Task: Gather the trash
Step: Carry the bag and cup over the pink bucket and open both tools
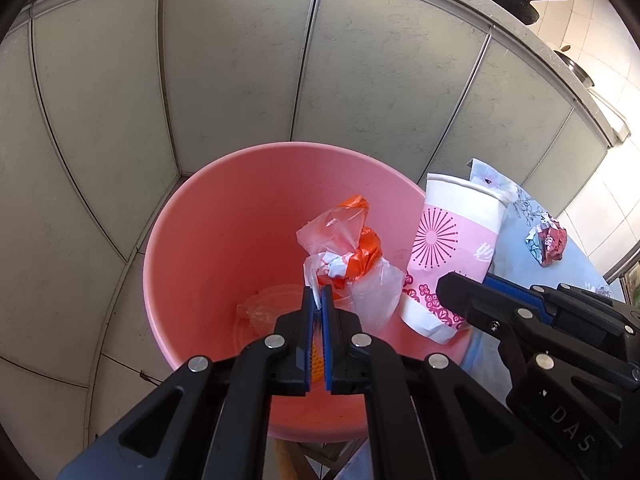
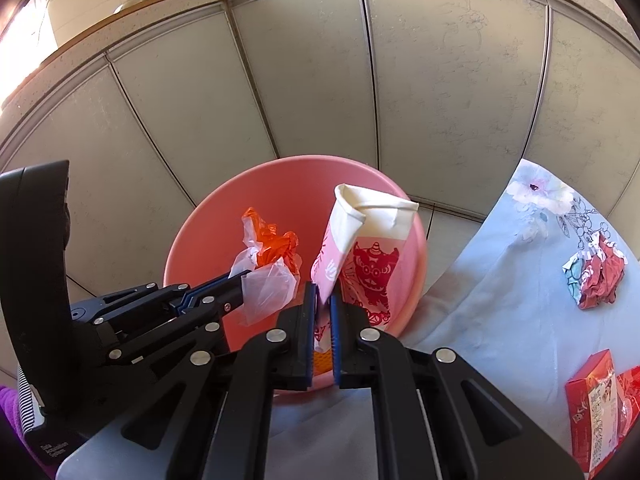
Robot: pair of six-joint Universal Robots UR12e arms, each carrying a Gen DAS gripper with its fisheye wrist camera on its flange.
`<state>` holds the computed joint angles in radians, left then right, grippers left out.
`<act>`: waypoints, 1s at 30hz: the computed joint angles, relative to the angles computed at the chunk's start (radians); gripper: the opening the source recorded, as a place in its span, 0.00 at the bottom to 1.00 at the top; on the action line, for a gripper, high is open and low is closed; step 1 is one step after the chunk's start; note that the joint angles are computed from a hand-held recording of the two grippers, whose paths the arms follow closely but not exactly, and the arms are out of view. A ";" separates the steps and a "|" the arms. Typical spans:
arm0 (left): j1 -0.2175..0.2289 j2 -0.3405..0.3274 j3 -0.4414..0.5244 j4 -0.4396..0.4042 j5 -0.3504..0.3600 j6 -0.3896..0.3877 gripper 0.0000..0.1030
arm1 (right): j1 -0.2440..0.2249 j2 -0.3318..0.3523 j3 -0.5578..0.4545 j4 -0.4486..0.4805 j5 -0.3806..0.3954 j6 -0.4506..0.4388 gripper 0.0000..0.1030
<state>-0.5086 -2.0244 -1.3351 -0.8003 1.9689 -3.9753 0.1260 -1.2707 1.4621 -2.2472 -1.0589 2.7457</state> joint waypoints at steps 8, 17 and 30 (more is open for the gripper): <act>0.002 -0.004 0.010 -0.019 0.010 -0.013 0.06 | -0.002 0.003 -0.011 0.036 0.007 -0.016 0.07; 0.005 0.005 -0.002 -0.009 0.011 -0.036 0.36 | -0.011 -0.003 -0.017 0.065 0.045 -0.037 0.08; -0.003 0.028 -0.025 0.032 0.026 -0.013 0.38 | -0.027 -0.057 0.045 -0.075 -0.003 0.021 0.22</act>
